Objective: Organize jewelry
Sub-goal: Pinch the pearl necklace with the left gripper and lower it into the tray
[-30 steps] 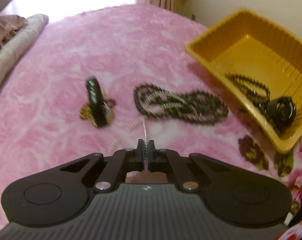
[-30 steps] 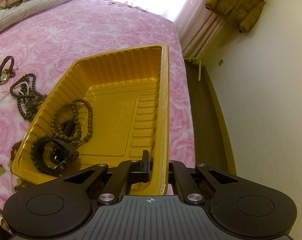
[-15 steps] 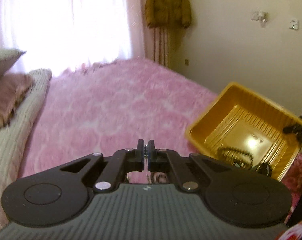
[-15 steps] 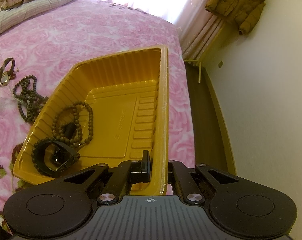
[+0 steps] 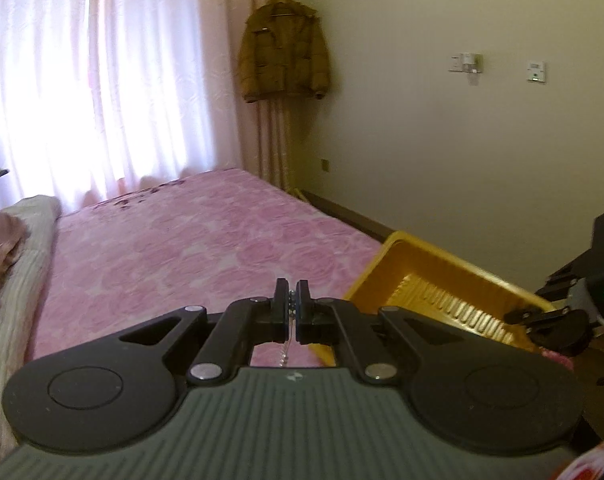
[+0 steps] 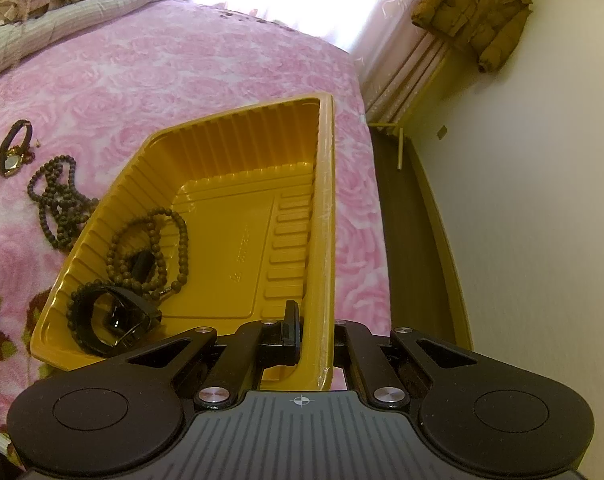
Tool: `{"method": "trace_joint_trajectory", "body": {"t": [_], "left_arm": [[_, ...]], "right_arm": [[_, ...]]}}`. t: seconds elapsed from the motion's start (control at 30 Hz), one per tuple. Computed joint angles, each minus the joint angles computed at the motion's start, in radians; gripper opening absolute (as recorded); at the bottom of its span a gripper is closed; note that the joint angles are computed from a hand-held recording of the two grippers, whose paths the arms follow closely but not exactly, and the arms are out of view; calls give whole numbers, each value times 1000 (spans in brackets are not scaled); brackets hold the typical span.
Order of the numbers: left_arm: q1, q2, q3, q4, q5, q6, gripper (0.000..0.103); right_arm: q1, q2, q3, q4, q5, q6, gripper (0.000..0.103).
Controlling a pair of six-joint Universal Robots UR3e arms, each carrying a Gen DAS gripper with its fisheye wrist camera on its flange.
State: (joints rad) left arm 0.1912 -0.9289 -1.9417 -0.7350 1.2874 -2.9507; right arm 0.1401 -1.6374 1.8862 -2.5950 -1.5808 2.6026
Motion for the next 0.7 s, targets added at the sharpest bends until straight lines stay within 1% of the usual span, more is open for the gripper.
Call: {"method": "trace_joint_trajectory", "body": {"t": [0.17, 0.33, 0.47, 0.6, 0.7], "left_arm": [[-164, -141, 60, 99, 73, -61, 2], [-273, -305, 137, 182, 70, -105, 2], [-365, -458, 195, 228, 108, -127, 2], [-405, -569, 232, 242, 112, -144, 2], [-408, -615, 243, 256, 102, -164, 2]], "right_arm": [[-3, -1, -1, 4, 5, 1, 3], [-8, -2, 3, -3, 11, -1, 3], [-11, -1, 4, -5, 16, -1, 3], [-13, 4, 2, -5, 18, -1, 3], [-15, 6, 2, -7, 22, 1, 3]]}}
